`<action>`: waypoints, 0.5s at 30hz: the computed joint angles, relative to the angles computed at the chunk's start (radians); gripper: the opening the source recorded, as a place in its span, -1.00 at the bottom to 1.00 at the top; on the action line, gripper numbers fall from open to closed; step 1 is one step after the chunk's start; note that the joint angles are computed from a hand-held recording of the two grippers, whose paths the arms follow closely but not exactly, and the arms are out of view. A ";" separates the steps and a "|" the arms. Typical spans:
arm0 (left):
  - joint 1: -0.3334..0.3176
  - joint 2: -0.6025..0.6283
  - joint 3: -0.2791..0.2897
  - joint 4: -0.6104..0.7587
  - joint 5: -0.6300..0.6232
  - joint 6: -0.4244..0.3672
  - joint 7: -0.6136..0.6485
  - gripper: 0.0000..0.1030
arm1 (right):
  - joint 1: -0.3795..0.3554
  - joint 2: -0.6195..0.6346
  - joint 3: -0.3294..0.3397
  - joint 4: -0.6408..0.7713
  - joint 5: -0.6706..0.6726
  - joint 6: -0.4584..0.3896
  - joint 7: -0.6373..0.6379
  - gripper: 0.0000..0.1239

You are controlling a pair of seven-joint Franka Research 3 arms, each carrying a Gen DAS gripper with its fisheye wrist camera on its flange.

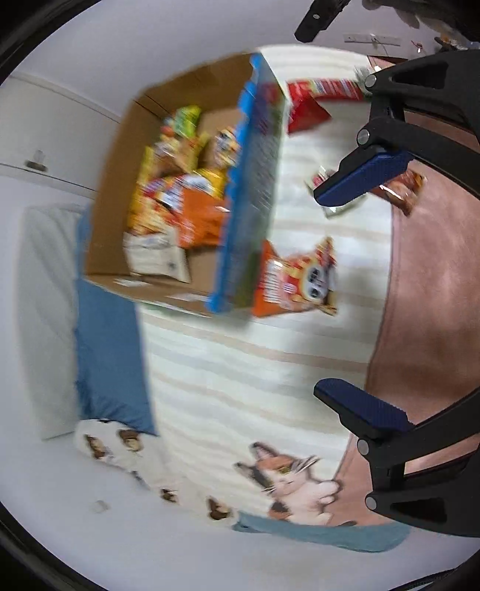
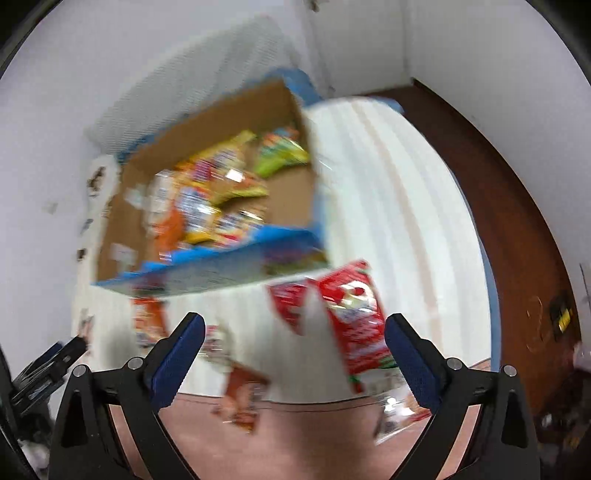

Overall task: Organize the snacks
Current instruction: 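Move both open tools from the box down toward the snacks on the bed, then grasp the orange Cuicuijiao bag with left tool while right tool grasps the red spicy packet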

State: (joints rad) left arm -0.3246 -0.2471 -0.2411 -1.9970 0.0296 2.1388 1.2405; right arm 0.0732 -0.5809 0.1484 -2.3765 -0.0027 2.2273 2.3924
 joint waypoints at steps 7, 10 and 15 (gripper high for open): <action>0.005 0.144 0.012 0.039 -0.104 -0.093 0.032 0.85 | -0.005 0.117 -0.045 -0.079 0.020 0.033 -0.059 0.61; 0.014 0.205 0.005 0.078 -0.129 -0.109 0.037 0.85 | -0.003 0.187 -0.043 -0.059 -0.002 0.017 -0.075 0.50; 0.038 0.321 -0.003 0.173 -0.217 -0.164 0.045 0.85 | 0.004 0.251 -0.040 -0.027 -0.059 -0.032 -0.027 0.23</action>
